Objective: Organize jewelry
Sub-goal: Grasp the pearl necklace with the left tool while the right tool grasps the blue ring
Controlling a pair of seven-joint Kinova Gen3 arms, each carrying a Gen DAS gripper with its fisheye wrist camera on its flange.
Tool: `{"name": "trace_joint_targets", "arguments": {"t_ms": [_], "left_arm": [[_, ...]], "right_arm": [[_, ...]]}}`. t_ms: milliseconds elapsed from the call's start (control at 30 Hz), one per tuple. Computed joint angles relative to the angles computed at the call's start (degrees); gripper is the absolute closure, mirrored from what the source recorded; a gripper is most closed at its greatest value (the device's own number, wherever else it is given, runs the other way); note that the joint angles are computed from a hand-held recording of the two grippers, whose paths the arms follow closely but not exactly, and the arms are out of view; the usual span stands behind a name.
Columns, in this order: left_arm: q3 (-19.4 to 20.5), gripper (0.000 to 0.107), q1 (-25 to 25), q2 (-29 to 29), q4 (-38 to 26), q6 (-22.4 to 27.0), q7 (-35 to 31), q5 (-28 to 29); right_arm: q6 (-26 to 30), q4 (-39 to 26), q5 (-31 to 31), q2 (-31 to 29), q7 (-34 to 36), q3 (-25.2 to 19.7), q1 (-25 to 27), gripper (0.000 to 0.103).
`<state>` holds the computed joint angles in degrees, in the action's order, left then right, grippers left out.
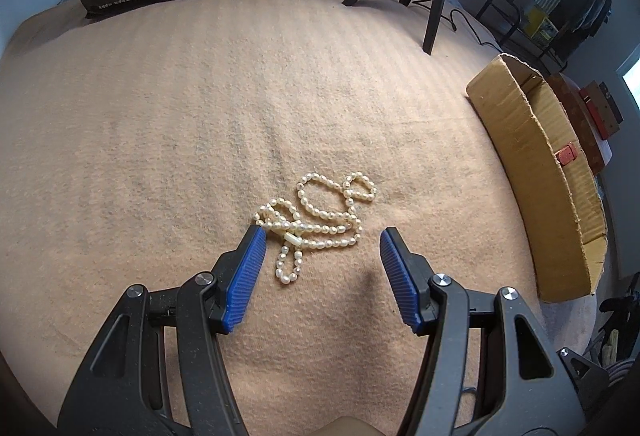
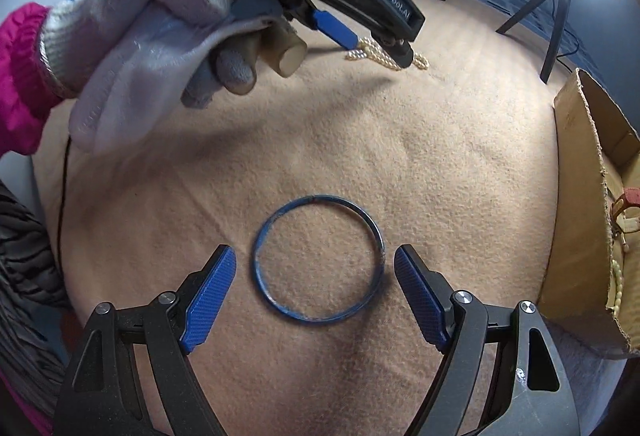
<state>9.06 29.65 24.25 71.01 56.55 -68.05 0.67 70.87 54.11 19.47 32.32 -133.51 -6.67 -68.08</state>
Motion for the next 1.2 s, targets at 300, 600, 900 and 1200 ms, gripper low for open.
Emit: {"name": "trace_joint_targets", "arguments": {"t_ms": [300, 600, 900, 1200], "left_arm": [[-0.52, 0.046, 1.04, 1.08, -0.65, -0.13, 0.28, -1.6], [-1.45, 0.064, 2.67, 0.98, 0.32, -1.85, 2.41, -4.62], [-1.28, 0.098, 2.2, 0.42, 1.53, -3.05, 2.32, -5.54], [-0.52, 0.102, 0.18, -1.33, 2.88, -4.08, 1.44, -2.73]], "right_arm": [[3.94, -2.56, 1.43, 1.86, 0.89, 0.73, -1.97, 0.022], [6.1, -3.68, -0.34, 2.17, 1.33, 0.79, -0.55, 0.022], [6.56, -3.53, -0.62, 1.68, 1.82, 0.79, -0.31, 0.032], [4.9, -1.44, -0.11, 0.26, 1.33, 0.9, 0.98, 0.033]]}}
